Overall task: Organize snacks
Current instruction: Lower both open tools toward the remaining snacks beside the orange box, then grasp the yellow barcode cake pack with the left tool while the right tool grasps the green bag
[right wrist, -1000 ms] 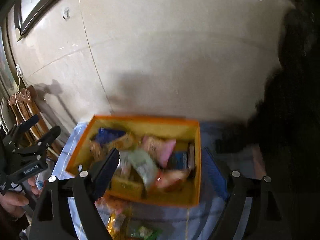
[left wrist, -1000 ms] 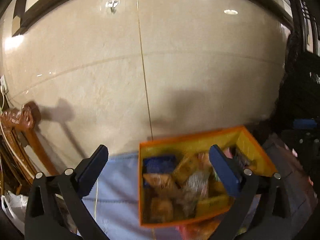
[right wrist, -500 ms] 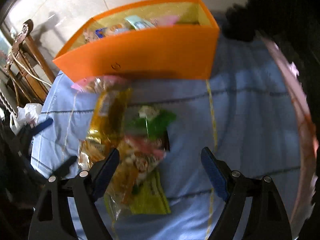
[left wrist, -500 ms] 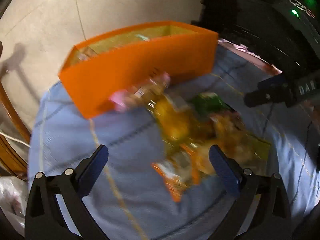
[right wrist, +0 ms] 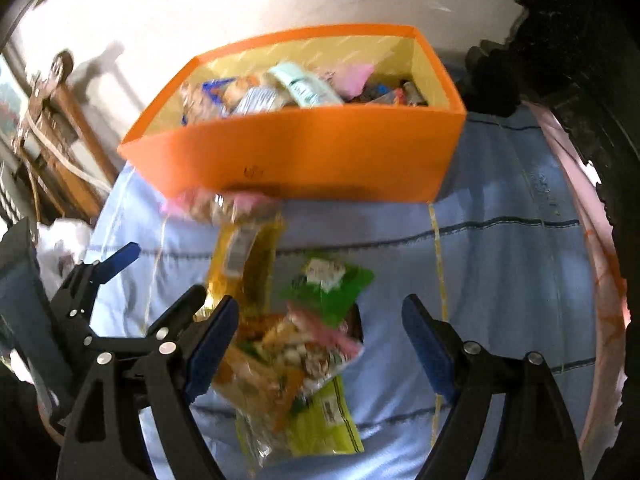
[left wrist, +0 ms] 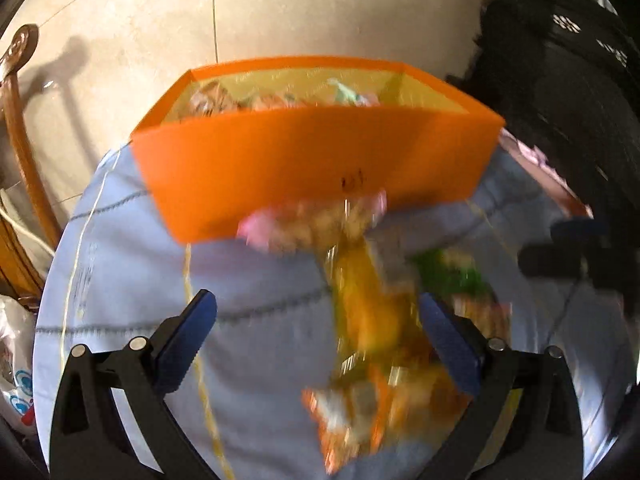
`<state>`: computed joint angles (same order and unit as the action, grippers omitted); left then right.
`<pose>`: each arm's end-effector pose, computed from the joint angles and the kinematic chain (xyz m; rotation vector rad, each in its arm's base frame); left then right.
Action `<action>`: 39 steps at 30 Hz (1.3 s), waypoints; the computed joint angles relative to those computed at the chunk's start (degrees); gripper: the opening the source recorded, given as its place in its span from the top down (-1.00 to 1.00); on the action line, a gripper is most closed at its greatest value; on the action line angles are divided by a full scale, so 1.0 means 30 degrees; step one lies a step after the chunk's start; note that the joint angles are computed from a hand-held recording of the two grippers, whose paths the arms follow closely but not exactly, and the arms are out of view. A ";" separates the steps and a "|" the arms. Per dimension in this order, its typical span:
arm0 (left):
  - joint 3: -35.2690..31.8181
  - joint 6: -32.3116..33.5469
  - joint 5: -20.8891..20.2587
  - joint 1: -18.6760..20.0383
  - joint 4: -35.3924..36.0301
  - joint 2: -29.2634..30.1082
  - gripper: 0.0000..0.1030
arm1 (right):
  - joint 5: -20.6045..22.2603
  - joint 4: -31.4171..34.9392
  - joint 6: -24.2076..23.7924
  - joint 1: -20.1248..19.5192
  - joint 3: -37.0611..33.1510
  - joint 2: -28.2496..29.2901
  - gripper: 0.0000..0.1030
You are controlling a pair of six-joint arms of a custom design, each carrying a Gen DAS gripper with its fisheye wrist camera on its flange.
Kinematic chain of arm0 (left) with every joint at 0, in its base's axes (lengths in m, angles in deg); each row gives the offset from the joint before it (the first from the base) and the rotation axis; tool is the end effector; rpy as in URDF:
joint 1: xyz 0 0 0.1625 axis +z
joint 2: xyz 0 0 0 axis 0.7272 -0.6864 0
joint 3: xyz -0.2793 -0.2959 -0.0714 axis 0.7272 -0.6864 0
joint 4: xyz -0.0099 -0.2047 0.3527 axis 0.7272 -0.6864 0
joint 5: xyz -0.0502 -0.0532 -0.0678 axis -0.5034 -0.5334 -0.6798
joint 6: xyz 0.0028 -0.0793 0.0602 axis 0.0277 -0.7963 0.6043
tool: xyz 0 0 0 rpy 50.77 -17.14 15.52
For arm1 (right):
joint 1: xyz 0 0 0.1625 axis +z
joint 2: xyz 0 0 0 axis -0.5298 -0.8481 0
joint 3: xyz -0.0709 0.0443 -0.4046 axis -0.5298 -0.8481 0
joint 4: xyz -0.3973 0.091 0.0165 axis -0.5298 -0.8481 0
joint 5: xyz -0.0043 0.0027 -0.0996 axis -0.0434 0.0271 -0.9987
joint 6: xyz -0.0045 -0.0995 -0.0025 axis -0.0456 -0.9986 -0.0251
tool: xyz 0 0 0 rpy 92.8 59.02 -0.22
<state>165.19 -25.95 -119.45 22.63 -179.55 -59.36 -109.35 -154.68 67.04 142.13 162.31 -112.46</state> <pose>-0.0811 -0.7147 0.2046 0.8976 2.4264 -0.6784 0.3019 -0.6540 0.0784 0.0304 -2.3298 0.6291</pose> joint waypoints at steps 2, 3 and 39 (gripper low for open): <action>-0.0732 0.0592 0.0520 -0.0301 -0.0071 0.0831 -0.92 | -0.0131 -0.0105 0.0095 -0.0048 -0.0061 0.0010 -0.63; -0.0958 0.1159 0.1061 -0.0460 -0.0227 0.1282 -0.92 | -0.0199 0.0008 0.0125 -0.0073 0.0051 -0.0115 -0.63; 0.0864 -0.2159 0.0103 0.0870 0.2632 -0.2620 0.31 | 0.1131 0.2334 -0.1304 -0.0761 -0.0803 0.0817 0.62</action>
<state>167.78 -32.43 -119.14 25.24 -171.66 -67.22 -105.96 -147.68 63.12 139.85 159.90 -110.01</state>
